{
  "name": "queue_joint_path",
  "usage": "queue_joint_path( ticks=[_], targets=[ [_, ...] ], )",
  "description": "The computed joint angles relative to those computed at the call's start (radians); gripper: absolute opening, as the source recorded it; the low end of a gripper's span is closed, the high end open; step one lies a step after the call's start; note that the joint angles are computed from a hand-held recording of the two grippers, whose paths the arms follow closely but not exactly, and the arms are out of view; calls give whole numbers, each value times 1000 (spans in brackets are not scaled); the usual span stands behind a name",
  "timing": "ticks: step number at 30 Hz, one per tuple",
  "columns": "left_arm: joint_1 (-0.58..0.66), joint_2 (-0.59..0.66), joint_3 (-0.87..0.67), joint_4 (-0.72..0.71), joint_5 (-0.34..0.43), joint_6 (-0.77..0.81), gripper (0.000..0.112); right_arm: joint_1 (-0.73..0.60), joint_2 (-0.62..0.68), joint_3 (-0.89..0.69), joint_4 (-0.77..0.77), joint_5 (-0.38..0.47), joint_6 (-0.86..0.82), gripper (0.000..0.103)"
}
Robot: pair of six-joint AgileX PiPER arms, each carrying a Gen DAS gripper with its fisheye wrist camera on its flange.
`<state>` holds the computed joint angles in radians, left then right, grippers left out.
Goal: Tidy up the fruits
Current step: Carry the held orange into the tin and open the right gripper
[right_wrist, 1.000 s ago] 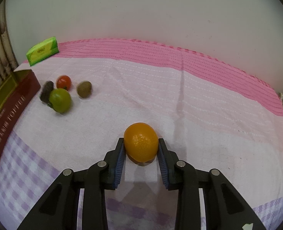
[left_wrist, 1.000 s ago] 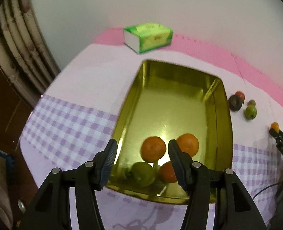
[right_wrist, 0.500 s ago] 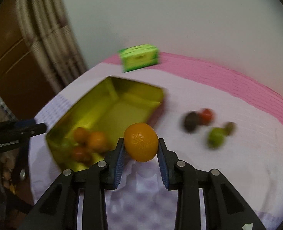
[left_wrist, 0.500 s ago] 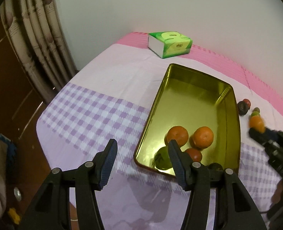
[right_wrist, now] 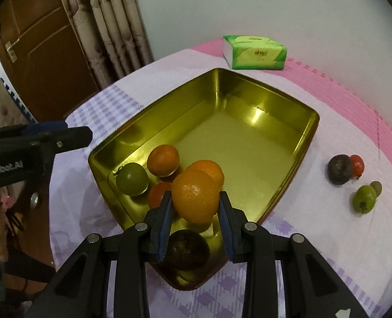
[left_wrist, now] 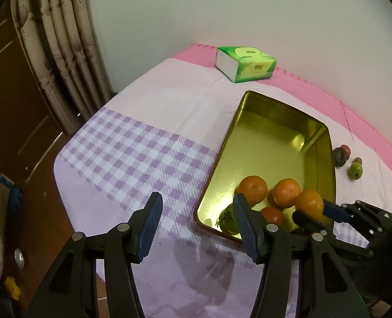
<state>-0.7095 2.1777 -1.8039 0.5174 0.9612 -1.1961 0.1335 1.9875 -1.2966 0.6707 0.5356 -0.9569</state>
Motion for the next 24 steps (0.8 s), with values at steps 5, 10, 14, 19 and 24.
queue_joint_path(
  ticks=[5, 10, 14, 19, 24],
  targets=[
    [3, 11, -17, -21, 15, 15, 56, 15, 26, -20, -30, -14, 33, 31],
    [5, 20, -31, -27, 36, 17, 56, 30, 42, -35, -39, -19, 45, 33],
    [7, 32, -47, -41, 45, 34, 57, 28, 38, -28, -27, -21, 40, 33],
    [5, 35, -51, -41, 49, 35, 58, -2, 7, -4, 79, -8, -46, 36],
    [6, 38, -54, -42, 52, 39, 59, -62, -60, 44, 194, -23, -161, 37]
  ],
)
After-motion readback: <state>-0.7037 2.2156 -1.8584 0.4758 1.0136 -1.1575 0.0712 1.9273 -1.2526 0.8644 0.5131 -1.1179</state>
